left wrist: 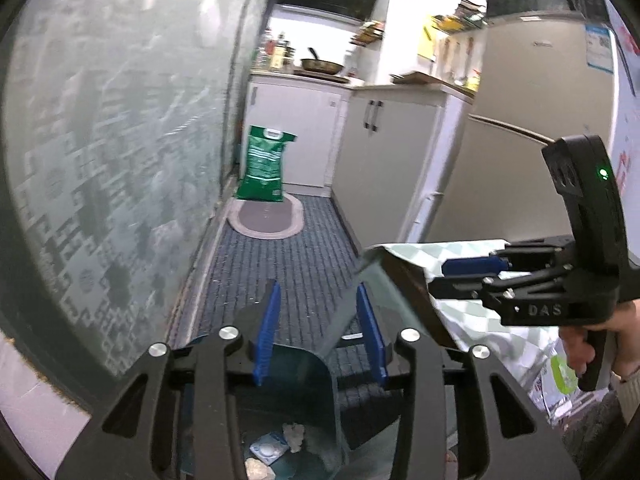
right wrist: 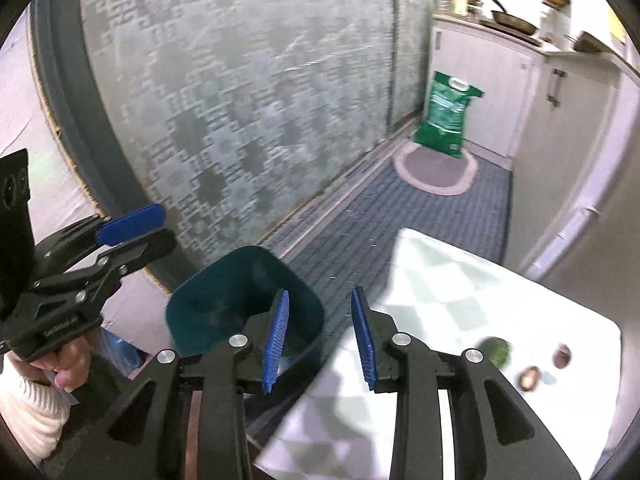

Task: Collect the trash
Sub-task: 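Move both tools back from the bin to the table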

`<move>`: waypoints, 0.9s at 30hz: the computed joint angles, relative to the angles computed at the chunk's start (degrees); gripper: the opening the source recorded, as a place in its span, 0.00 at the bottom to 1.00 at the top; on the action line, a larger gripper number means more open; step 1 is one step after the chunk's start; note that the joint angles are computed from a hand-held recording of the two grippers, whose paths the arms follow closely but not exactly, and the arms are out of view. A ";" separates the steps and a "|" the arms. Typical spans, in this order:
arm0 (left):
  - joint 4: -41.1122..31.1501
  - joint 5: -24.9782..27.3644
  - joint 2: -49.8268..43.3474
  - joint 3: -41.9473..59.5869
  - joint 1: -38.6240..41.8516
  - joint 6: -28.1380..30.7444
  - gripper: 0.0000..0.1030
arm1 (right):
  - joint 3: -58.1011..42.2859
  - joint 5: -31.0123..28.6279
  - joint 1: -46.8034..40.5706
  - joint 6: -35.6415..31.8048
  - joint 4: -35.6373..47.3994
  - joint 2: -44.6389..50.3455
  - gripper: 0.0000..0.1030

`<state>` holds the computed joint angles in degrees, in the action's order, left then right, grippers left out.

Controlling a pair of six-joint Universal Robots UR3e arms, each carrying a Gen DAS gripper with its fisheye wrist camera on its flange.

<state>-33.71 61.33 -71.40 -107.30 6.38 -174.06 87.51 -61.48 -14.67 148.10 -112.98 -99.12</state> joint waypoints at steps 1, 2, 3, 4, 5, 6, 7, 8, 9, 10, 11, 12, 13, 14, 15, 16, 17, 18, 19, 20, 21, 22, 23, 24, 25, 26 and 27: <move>0.08 1.41 -1.68 1.70 -2.47 -0.47 0.44 | 1.08 -0.04 -1.78 -0.61 -0.55 -1.02 0.34; 0.09 2.42 -2.94 2.99 -4.27 -0.65 0.47 | 1.78 -0.03 -3.12 -1.41 -0.42 -1.96 0.35; 0.20 3.47 -4.29 4.37 -6.13 -0.78 0.48 | 2.49 0.06 -4.44 -2.22 -0.40 -2.70 0.35; 0.05 4.98 -6.29 6.57 -8.70 -0.74 0.48 | 3.03 0.55 -6.15 -3.18 0.20 -3.56 0.35; -0.03 6.07 -7.70 8.11 -10.46 -0.78 0.49 | 3.60 1.20 -8.36 -4.24 0.95 -4.41 0.35; -0.17 7.13 -9.36 9.89 -12.28 -0.88 0.49 | 4.13 1.68 -9.79 -5.11 1.32 -5.02 0.35; -0.40 7.78 -10.69 11.31 -13.50 -0.95 0.50 | 4.60 2.14 -11.16 -5.89 1.68 -5.58 0.35; -1.11 8.68 -12.87 13.74 -15.48 -0.85 0.50 | 4.95 2.90 -13.16 -7.10 2.57 -6.24 0.36; -1.31 9.37 -13.98 14.87 -16.64 -0.97 0.50 | 5.32 3.39 -14.84 -8.05 3.20 -6.83 0.37; -2.02 10.24 -15.92 17.03 -18.22 -1.03 0.51 | 5.80 3.63 -16.37 -8.89 3.44 -7.34 0.40; -2.73 10.57 -16.81 18.12 -19.06 -0.82 0.51 | 6.42 3.83 -17.54 -9.47 3.41 -7.86 0.41; -3.32 11.28 -18.11 19.57 -20.20 -0.57 0.51 | 7.01 4.03 -18.65 -10.00 3.50 -8.36 0.41; -4.16 12.79 -20.25 22.10 -21.95 0.03 0.52 | 7.38 4.43 -20.08 -10.76 4.05 -8.75 0.41; -5.03 14.01 -22.18 24.48 -23.41 0.71 0.53 | 7.54 5.14 -21.94 -11.79 5.13 -9.04 0.41; -5.47 14.79 -23.47 26.01 -24.38 1.12 0.55 | 7.66 5.59 -23.21 -12.53 5.88 -9.21 0.41; -6.13 15.67 -25.10 27.92 -25.51 1.50 0.56 | 7.86 5.84 -24.31 -13.12 6.37 -9.35 0.41; -7.45 16.65 -27.32 30.69 -26.74 1.98 0.57 | 8.01 6.13 -25.66 -14.09 7.28 -9.39 0.41; -9.12 17.71 -29.73 33.77 -27.95 2.61 0.57 | 8.13 6.28 -26.64 -14.83 8.06 -9.32 0.41; -10.11 18.41 -31.30 35.75 -28.70 2.96 0.57 | 8.18 6.23 -27.12 -15.20 8.49 -9.27 0.41; -11.63 19.34 -33.50 38.57 -29.62 3.51 0.57 | 8.39 6.20 -27.93 -15.83 9.02 -9.25 0.41; -13.04 19.86 -35.30 40.91 -30.21 4.18 0.57 | 8.58 6.36 -28.53 -16.31 9.60 -9.42 0.41; -14.66 20.39 -37.60 43.88 -30.90 5.04 0.57 | 8.44 6.67 -29.43 -16.93 10.48 -9.11 0.41; -15.66 20.67 -38.84 45.59 -31.26 5.56 0.57 | 8.40 6.52 -29.68 -16.92 10.71 -8.92 0.41; -16.89 20.82 -40.20 47.59 -31.65 6.22 0.57 | 8.38 6.35 -30.05 -16.97 10.95 -8.69 0.41; -17.90 20.66 -41.26 49.21 -31.90 6.79 0.57 | 8.20 6.48 -30.74 -17.27 11.57 -8.26 0.41; -19.55 20.45 -42.74 51.66 -32.25 7.45 0.57 | 8.01 6.55 -31.13 -17.50 12.20 -7.93 0.41; -20.36 20.75 -43.65 53.01 -32.69 7.87 0.57 | 8.08 6.69 -31.64 -17.97 12.86 -7.85 0.41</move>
